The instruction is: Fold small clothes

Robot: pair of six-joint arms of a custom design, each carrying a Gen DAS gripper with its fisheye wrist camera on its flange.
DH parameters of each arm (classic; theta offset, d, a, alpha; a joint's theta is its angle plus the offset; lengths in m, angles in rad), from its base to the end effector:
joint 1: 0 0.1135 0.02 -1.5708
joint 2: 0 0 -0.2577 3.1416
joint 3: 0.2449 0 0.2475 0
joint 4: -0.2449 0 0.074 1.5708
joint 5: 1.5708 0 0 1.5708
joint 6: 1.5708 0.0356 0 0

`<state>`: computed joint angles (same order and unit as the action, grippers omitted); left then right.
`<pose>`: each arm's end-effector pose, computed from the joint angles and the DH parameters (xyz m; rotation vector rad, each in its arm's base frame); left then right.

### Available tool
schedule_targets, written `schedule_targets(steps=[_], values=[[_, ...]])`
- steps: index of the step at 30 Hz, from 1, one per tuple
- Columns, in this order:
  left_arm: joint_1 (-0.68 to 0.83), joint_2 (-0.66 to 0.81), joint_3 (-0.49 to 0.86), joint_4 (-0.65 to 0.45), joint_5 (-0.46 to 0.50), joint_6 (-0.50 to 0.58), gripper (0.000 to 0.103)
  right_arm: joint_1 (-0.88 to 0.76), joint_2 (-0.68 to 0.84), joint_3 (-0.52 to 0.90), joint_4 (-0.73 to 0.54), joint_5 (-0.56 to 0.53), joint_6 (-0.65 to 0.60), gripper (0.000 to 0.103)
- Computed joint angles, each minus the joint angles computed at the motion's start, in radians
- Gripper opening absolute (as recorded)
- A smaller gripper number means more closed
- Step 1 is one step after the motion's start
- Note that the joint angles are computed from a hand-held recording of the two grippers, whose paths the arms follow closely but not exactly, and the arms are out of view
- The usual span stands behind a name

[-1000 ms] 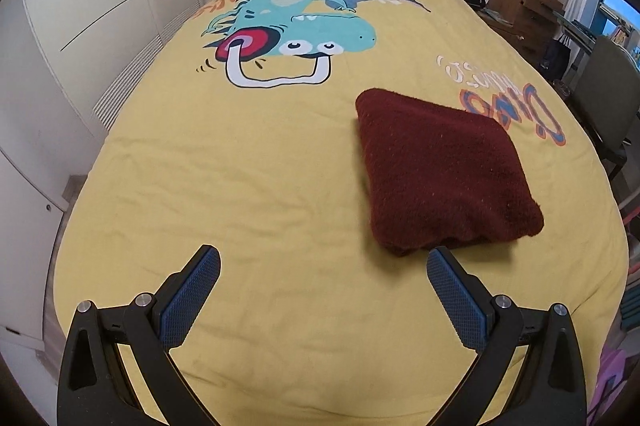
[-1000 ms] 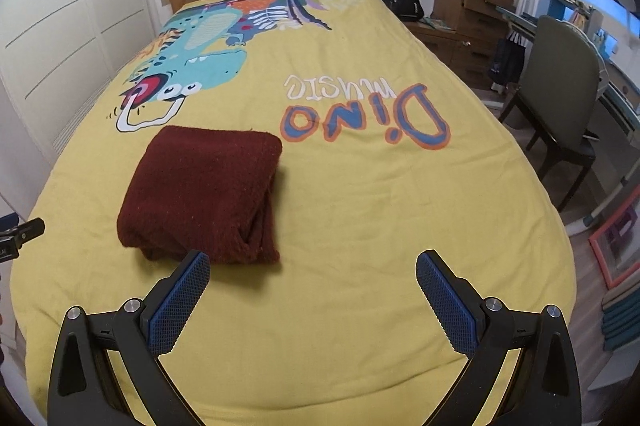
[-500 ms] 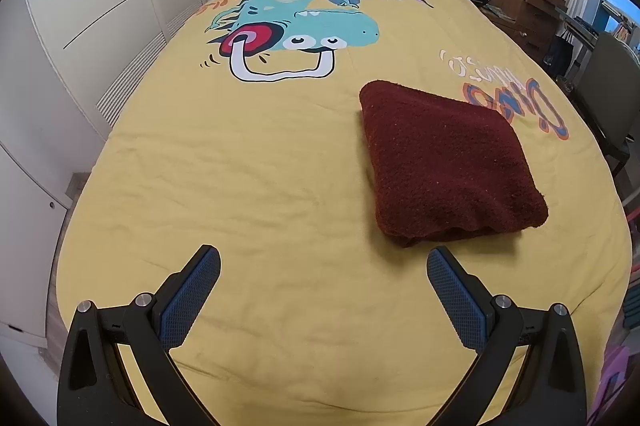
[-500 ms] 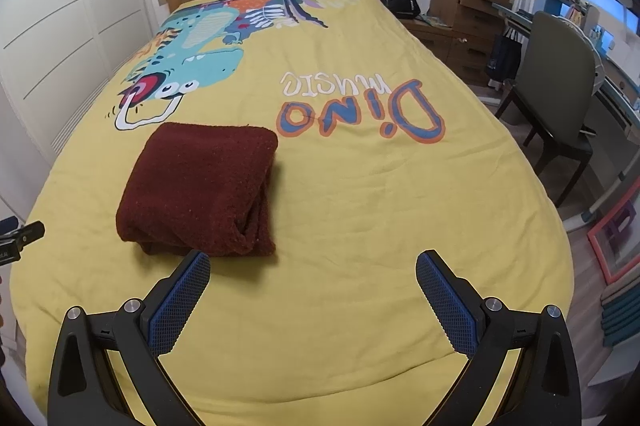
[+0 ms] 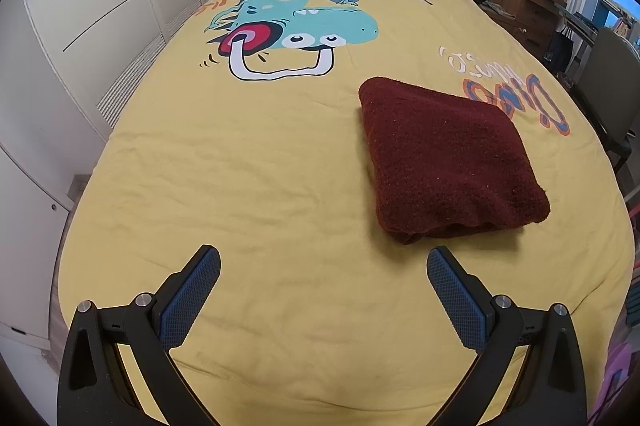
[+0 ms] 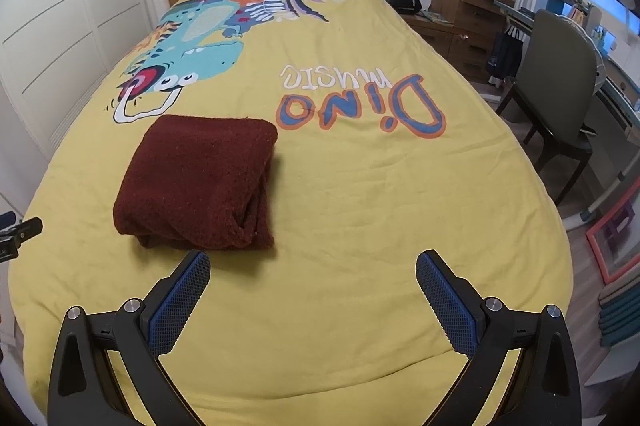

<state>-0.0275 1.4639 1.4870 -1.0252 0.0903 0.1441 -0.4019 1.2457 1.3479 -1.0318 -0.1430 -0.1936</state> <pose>0.2899 -0.0112 0.3430 0.2539 2.5556 -0.0721 0.2190 -0.0876 0.3544 0.1998 2.4802 -0.0720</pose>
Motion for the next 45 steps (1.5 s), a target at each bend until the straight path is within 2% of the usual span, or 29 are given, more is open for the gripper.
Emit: schedule_targets(steps=[22, 45], values=[[0.002, 0.003, -0.004, -0.005, -0.001, -0.001, 0.102, 0.021, 0.014, -0.006, 0.000, 0.017, -0.005, 0.103], [0.022, -0.009, 0.001, -0.022, 0.041, 0.005, 0.102, 0.017, 0.010, -0.025, 0.011, 0.014, -0.014, 0.103]])
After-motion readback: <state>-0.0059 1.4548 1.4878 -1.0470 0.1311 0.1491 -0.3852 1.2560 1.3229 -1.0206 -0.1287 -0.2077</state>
